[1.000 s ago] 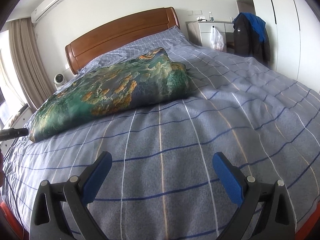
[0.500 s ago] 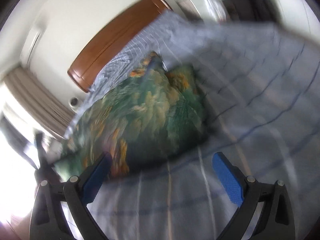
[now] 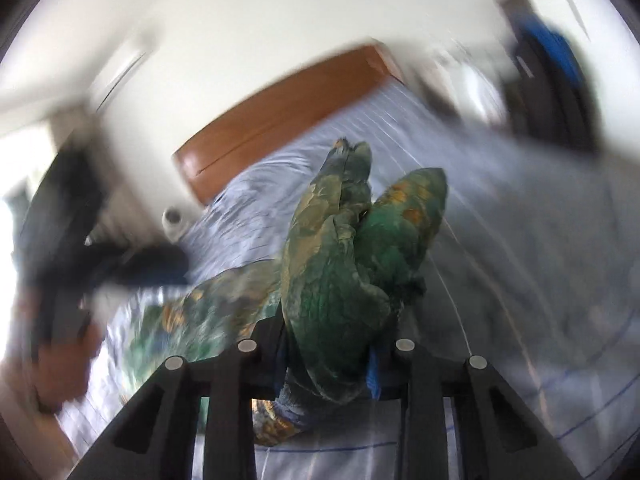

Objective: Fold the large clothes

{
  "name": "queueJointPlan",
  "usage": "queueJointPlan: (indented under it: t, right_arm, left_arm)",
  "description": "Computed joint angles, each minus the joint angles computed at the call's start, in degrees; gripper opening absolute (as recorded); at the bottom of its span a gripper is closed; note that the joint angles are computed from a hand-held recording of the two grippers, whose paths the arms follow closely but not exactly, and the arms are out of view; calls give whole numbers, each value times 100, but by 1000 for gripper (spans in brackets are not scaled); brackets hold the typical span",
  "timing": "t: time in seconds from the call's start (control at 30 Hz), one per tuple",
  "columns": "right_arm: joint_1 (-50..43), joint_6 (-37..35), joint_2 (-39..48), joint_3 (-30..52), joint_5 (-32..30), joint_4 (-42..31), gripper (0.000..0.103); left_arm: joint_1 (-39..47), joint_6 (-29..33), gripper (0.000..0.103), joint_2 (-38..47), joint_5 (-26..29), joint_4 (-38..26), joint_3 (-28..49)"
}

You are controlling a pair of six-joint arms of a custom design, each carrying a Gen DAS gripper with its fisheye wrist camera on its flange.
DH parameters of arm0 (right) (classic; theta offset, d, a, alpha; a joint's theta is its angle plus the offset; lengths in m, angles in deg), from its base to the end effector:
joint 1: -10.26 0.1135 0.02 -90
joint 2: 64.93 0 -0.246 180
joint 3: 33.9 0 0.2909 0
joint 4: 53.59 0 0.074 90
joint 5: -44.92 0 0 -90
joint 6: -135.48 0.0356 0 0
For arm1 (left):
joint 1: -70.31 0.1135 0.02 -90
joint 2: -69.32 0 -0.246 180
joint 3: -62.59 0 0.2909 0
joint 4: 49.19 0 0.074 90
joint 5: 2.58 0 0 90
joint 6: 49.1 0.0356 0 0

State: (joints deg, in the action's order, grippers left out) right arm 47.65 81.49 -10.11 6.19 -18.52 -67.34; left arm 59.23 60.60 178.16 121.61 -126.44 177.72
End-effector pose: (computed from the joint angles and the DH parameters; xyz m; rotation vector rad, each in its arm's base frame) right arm 0.2104 0.1408 0.1901 0.2578 2.0109 0.3342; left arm 0.4106 -0.1008 0.2804 0.8396 2.5325 -0.7836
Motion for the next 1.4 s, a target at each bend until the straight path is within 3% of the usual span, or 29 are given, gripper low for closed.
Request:
queueJointPlan:
  t: [0.1,0.17,0.27,0.3,0.33,0.37,0.4,0.43,0.5,0.57,0.6,0.73,0.83,0.97,1.03,1.1,1.17,1.2,1.27,1.37,1.4]
  right_arm:
    - [904,-811,809,728,932,-203,29]
    - [1364,-1292,1344,1116,1312,-200,28]
    - [1984,-2224,2281,1811,2004,-88,27]
    - [2166,-2500,2565,2057,2150,-49,27]
    - [2259,-2693,2783,2268,2201,-17,27]
    - [2380,-2796,2929,2418,2270,-21,27]
    - [2457,-2878,3054,2513,2294,30,27]
    - [2505,-2846,3163,2630,2227,-4,28]
    - [2489,-2633,3062,2605,1738,-24,50]
    - [2300,-2286,2466,2197,709,212,63]
    - [2199,-1907,2067,1929,343,284,64]
    - [1586,-964,1628,1693,-121,168,64]
    - [979,-928,2449,2287,-609,151,62]
    - [636,-975,4497,4042,-1711,159,50]
    - [547,-834,5585,5039,-2540,-201,48]
    - [654,-721,6446,5936,-2572,-855,49]
    - [853,-834,6805,6298,-2114,-1073,49]
    - [907,-922,6825,6357,-1931,-1140,49]
    - [963,-974,6960,6753,-1693,-1599,49]
    - [933,-1022,7105,7057,-1688,-1867,49]
    - [944,-1018,7198,7211,-1634,-1943,49]
  left_arm:
    - [77,104,96,242,302,-588,543]
    - [86,133,98,271,179,-774,668]
    - [-104,225,98,-256,-1036,-347,59]
    - [-162,270,87,-482,-1496,-100,-262]
    - [-173,263,69,-688,-2022,176,-588]
    - [-128,227,40,-731,-2201,252,-671]
    - [90,195,31,-597,-1969,74,-512]
    - [411,211,29,-393,-1559,-206,-244]
    - [930,434,27,-249,-1161,-388,-21]
    - [1642,792,27,2,-618,-668,307]
    - [2015,956,27,239,-320,-908,591]
    - [3175,1347,28,1464,311,-1634,1901]
    - [3668,1424,28,2185,480,-1816,2556]
    - [4120,1599,32,2504,410,-1446,2250]
    - [4354,1400,47,2662,237,-982,1953]
    - [4655,1366,67,3160,504,-1250,2379]
    - [4845,1391,75,3213,579,-1383,2584]
    - [4937,1375,85,3077,462,-1310,2536]
    - [5175,1392,87,2729,174,-953,2345]
    - [5354,1195,85,1637,-218,150,1275]
    - [5456,1255,85,1459,-23,237,1215]
